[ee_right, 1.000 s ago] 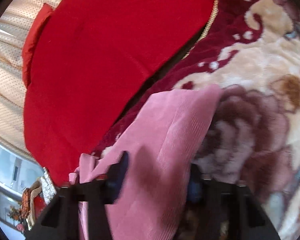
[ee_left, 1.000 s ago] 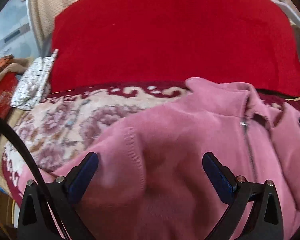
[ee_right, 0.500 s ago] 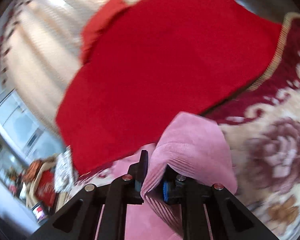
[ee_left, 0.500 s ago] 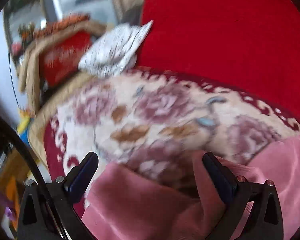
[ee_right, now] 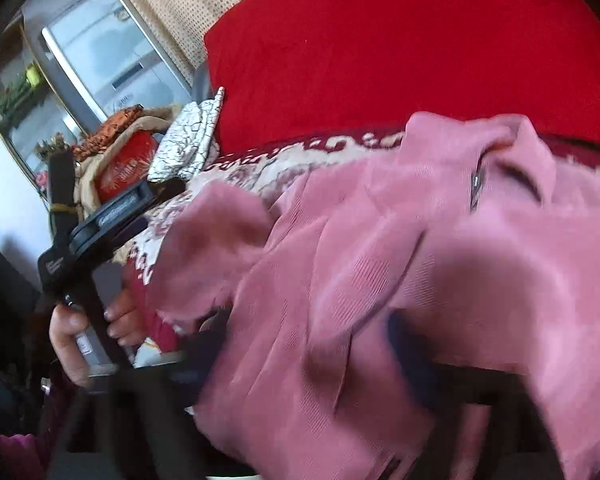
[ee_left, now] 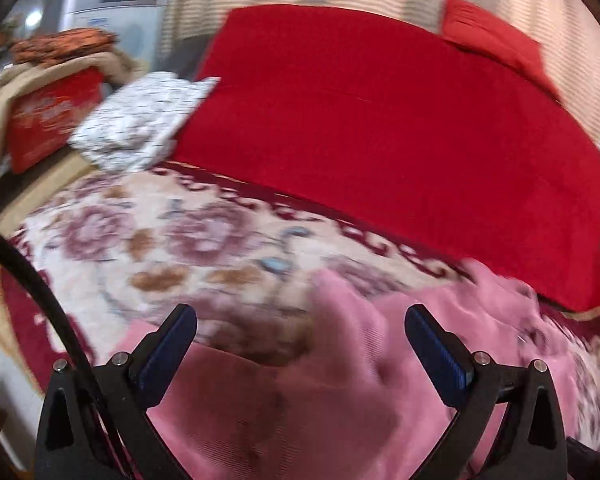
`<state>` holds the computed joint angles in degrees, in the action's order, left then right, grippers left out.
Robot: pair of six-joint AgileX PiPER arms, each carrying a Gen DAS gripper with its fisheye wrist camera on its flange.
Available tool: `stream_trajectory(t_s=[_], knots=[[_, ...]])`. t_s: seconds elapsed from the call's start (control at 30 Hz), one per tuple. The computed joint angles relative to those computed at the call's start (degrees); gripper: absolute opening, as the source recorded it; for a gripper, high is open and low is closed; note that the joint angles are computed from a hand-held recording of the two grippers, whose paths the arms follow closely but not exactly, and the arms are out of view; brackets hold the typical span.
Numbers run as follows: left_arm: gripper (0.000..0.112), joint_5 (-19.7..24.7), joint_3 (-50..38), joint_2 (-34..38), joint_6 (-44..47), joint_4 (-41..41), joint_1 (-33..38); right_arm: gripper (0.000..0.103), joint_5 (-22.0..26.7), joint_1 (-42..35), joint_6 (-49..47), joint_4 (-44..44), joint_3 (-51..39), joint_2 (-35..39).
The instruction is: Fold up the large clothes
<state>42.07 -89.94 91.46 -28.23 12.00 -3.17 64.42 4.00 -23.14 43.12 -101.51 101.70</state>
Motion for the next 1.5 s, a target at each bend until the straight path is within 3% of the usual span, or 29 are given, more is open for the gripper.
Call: stream_trajectory(t_s=[0.13, 0.23, 0.3, 0.37, 0.4, 0.43, 0.47, 0.53, 0.7, 0.77, 0.8, 0.83, 0.93, 1.07, 1.1, 1.13, 1.2, 1.37, 1.5], knots=[[0.103, -2.7, 1.6, -1.0, 7.1, -5.4, -2.5, 0.090, 2.0, -5.1, -4.7, 3.5, 5.5, -5.4], [0.103, -3.1, 2.2, -1.4, 13.5, -11.0, -5.5, 0.088, -1.9, -10.1, -5.2, 7.2, 8.7, -8.1], [0.103, -2.7, 2.1, -0.9, 13.7, -9.6, -9.1, 0.080, -3.8, -13.6, -4.0, 8.8, 9.3, -8.0], [0.103, -2.4, 1.9, -0.2, 13.5, -8.4, -12.3, 0.061, -5.3, -16.5, 0.3, 7.3, 8.3, -6.4], [0.103, -2.2, 1.6, 0.4, 12.9, -7.0, -14.4, 0.054, -5.3, -17.2, 2.4, 6.3, 7.5, -5.2], [0.103, -2.3, 1.6, 0.8, 11.6, -4.8, -16.5, 0.041, -5.4, -17.9, 4.6, 5.1, 7.2, -4.1], [0.103, -2.2, 1.4, 1.4, 9.9, -1.7, -18.6, 0.039, -5.1, -18.0, 6.9, 3.0, 6.2, -3.1], [0.103, -0.5, 0.4, 3.2, 4.0, 7.5, -23.5, 0.039, -4.6, -17.1, 10.9, -1.0, 3.8, -1.5], [0.101, 3.6, -1.0, 6.5, -4.6, 20.2, -29.9, 0.039, -4.6, -16.2, 10.0, -2.2, 4.7, -1.5], [0.074, 4.9, -2.1, 7.8, -3.3, 19.1, -29.2, 0.039, -4.6, -14.6, 11.2, -4.2, 3.7, -0.3], [0.049, 6.3, -3.3, 8.7, -1.4, 16.6, -28.1, 0.039, -4.1, -14.1, 11.6, -5.1, 3.2, 0.3], [0.034, 6.9, -4.0, 9.2, 1.0, 12.7, -26.2, 0.039, -4.1, -14.0, 11.3, -5.3, 3.9, 0.1], [0.017, 5.4, -2.1, 7.5, 5.3, 4.3, -21.5, 0.039, -4.5, -13.8, 9.9, -5.5, 5.9, -0.6], [0.017, 0.7, 5.6, -1.2, 5.9, 4.5, -19.0, 0.039, -4.4, -14.1, 9.4, -4.9, 6.1, -0.8], [0.026, 0.5, 7.1, -2.9, 5.9, 4.2, -18.3, 0.039, -4.3, -14.2, 9.5, -4.9, 6.1, -0.7], [0.049, 0.8, 9.0, -5.3, 5.7, 3.5, -17.2, 0.039, -4.3, -14.2, 9.8, -4.9, 6.0, -0.6], [0.077, 1.1, 11.9, -9.3, 7.0, 0.3, -13.7, 0.039, -4.6, -13.8, 9.8, -4.9, 6.1, -0.8], [0.078, 4.7, 15.7, -18.7, 16.0, -9.7, -0.3, 0.039, -3.9, -12.8, 8.9, -2.7, 5.8, -1.0], [0.078, 8.7, 15.3, -20.2, 20.2, -14.0, 12.4, 0.039, -4.4, -11.0, 8.0, -1.6, 6.5, -1.9]])
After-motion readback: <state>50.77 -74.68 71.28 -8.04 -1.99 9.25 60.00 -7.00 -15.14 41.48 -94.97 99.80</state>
